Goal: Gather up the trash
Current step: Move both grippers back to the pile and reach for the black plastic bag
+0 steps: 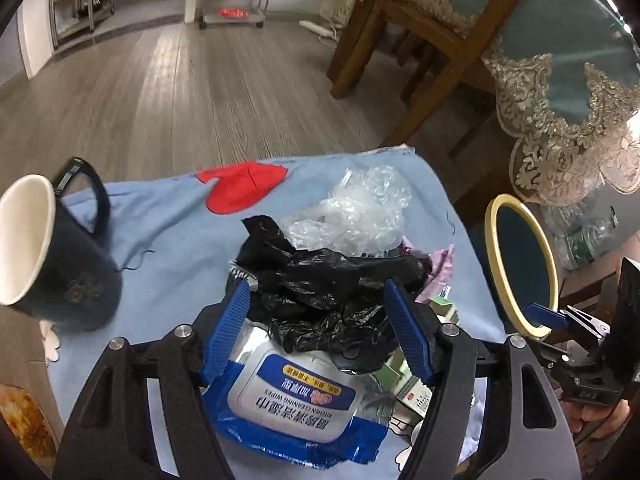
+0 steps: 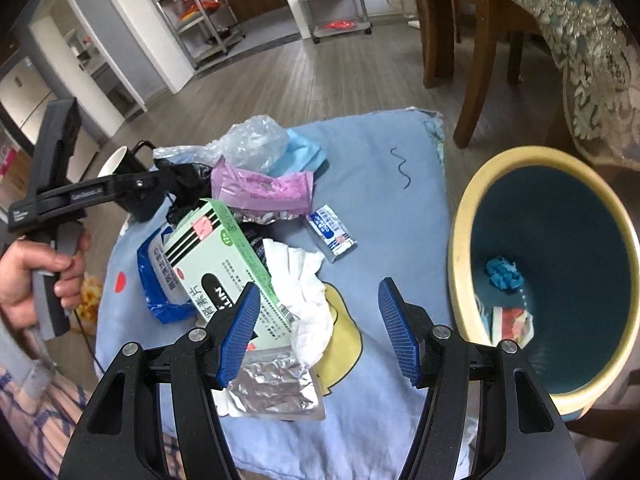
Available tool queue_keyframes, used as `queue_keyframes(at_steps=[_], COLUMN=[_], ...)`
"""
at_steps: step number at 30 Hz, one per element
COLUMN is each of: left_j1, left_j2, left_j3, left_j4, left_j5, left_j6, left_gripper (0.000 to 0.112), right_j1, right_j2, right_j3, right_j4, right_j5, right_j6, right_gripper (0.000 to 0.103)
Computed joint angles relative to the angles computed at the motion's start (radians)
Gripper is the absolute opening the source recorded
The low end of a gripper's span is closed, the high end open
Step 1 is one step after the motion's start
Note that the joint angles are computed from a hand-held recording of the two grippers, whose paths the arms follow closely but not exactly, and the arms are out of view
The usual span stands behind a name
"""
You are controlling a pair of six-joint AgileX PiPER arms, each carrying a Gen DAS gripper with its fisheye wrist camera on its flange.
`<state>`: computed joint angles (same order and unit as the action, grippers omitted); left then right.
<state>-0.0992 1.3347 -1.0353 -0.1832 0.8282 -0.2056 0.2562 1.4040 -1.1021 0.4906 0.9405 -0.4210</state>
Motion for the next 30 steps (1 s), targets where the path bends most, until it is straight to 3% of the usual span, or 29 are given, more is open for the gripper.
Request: queue_keyframes(at_steps=[3,4,5,7,14,22,26,30], left_j1=[-0.018,-0.028,-0.043,-0.06,-0.071,-0.032,-0.045,-0.015], left_j2=[0.042,0.045,0.049,0.046,0.003,-0.167,-0.217,-0.239], left_j3=[-0.012,-0.013,-0.012,-0.01,-0.032,-0.031,-0.056,-0.07], left_j4=[0.018,0.037,0.062,0.091,0.102,0.085,0.164,0.199], left_j5=[0.021,0.023,0.03,0.036,0.077,0.159,0.191,0.211], left_j6=[-0.003,-0.019,-0.036,-0.059,-0.08,-0.063,-0.112,-0.116], left_gripper=[0.041,0.025,0.015,0.004,0.001,0.001,0.001,0.001], right_j1=[-0.014,-0.014,-0.01,0.003,0.007,-0.011,0.052,0.195], right_j2=[0.028,0.035,0.045,0.066,0.108,0.074,0.127,0.293], right_j3=[-0.016,-0.019,-0.024,-0.037,-0.065,-0.079,-0.207,-0.461], right_j4=[0.047,0.058,0.067,0.063,0.056,0.069,0.059,-0.06], right_j5=[0.007,0.006,0.002,-0.004,-0.013,-0.01,0.012,0.048], right_j6=[-0.02,-0.025,-0.031,-0.028,-0.024,-0.011,0.01,0.092], right_gripper=[0.063,0.063,0.063,0.063,0.063,0.063,0.063,0.063])
